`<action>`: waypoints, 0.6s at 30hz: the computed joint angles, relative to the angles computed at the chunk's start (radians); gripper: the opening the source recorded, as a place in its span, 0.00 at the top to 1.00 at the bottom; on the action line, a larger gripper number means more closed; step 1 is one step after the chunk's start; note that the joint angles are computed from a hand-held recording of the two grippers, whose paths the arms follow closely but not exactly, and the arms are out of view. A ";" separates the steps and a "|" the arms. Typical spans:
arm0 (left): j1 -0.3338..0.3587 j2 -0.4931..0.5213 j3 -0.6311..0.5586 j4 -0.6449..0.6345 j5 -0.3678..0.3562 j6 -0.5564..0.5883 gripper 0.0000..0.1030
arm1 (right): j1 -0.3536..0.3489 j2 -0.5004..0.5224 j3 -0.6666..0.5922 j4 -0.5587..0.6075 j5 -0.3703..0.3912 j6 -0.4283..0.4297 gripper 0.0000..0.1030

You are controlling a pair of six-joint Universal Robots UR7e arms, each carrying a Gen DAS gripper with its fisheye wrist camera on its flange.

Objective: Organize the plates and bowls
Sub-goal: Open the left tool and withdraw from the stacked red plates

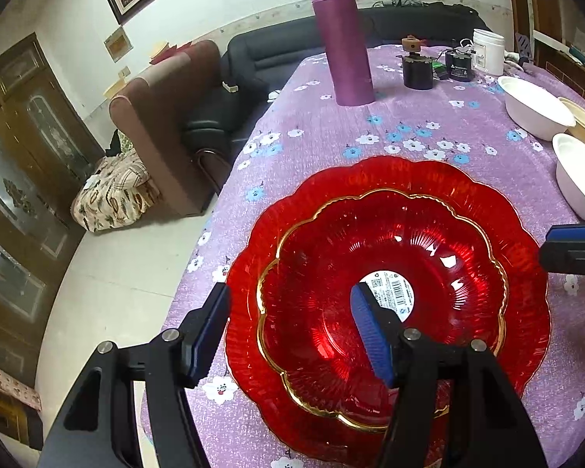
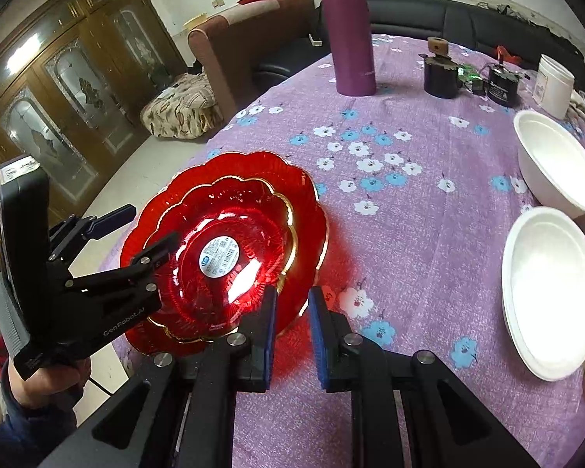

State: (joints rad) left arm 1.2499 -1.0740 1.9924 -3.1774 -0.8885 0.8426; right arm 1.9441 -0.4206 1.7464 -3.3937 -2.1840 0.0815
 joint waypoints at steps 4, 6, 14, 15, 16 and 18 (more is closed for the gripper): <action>-0.006 0.001 0.013 -0.030 0.004 0.015 0.38 | -0.008 -0.007 0.026 -0.027 0.010 0.010 0.81; -0.009 0.001 0.018 -0.042 0.004 0.019 0.38 | -0.012 -0.010 0.041 -0.047 0.012 0.012 0.81; -0.033 -0.018 0.052 -0.037 -0.025 0.000 0.38 | -0.019 -0.030 0.122 -0.146 0.012 0.015 0.81; -0.037 -0.021 0.057 -0.033 -0.031 -0.005 0.38 | -0.020 -0.033 0.132 -0.156 0.012 0.016 0.81; -0.041 -0.025 0.062 -0.027 -0.039 -0.010 0.38 | -0.020 -0.036 0.144 -0.169 0.011 0.018 0.81; -0.052 -0.031 0.074 -0.016 -0.051 -0.020 0.38 | -0.020 -0.041 0.171 -0.200 0.010 0.019 0.81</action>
State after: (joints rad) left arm 1.1982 -1.1052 2.0668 -3.1935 -0.9397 0.8229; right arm 1.9237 -0.4612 1.9169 -3.5941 -2.1740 0.1008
